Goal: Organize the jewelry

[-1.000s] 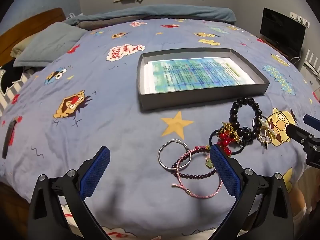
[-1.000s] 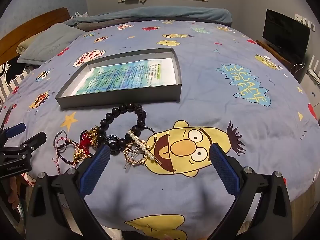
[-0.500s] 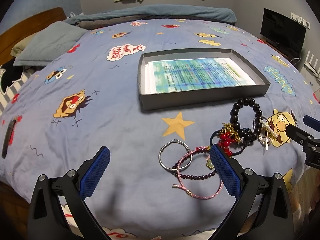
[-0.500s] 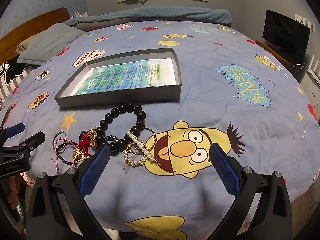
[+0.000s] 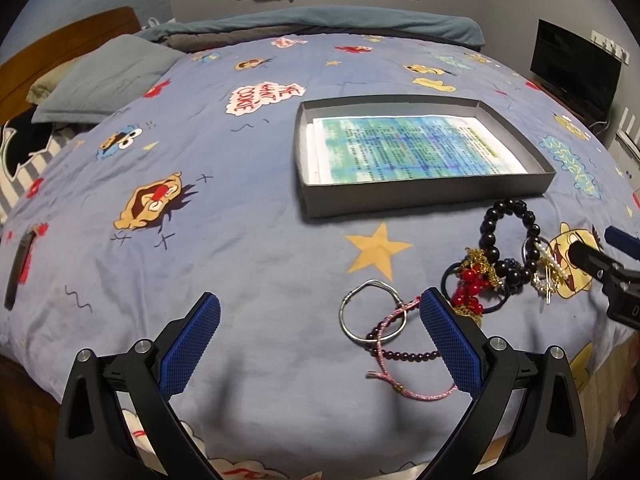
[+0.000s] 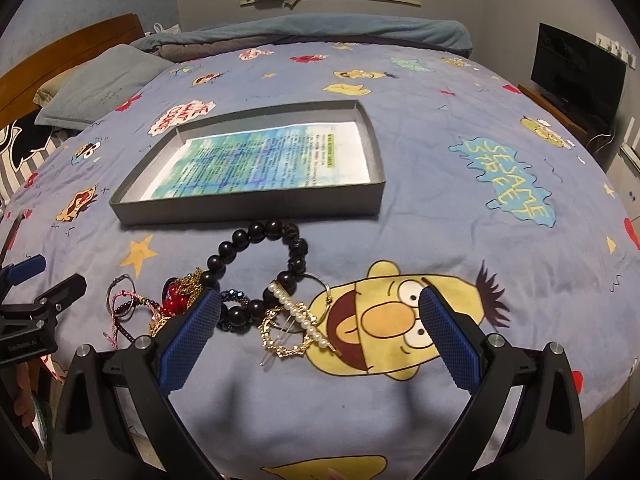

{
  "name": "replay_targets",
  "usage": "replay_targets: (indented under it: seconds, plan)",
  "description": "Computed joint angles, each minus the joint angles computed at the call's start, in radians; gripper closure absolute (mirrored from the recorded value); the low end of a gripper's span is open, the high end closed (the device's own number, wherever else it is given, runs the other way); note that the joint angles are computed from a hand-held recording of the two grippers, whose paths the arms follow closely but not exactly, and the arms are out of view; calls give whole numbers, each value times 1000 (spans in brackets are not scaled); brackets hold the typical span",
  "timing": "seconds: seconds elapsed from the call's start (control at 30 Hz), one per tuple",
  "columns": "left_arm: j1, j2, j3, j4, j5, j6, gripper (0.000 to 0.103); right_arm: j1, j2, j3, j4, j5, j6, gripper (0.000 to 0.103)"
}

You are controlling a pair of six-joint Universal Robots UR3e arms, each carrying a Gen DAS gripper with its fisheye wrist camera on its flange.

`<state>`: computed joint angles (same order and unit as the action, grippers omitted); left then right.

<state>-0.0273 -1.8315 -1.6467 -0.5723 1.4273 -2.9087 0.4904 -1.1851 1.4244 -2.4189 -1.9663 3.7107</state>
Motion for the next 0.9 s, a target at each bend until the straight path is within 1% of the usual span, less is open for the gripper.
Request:
replay_targets:
  seconds: [0.9]
  plan:
    - [2, 9, -16, 12, 2, 3, 4, 9, -13, 27, -9, -2, 7, 5]
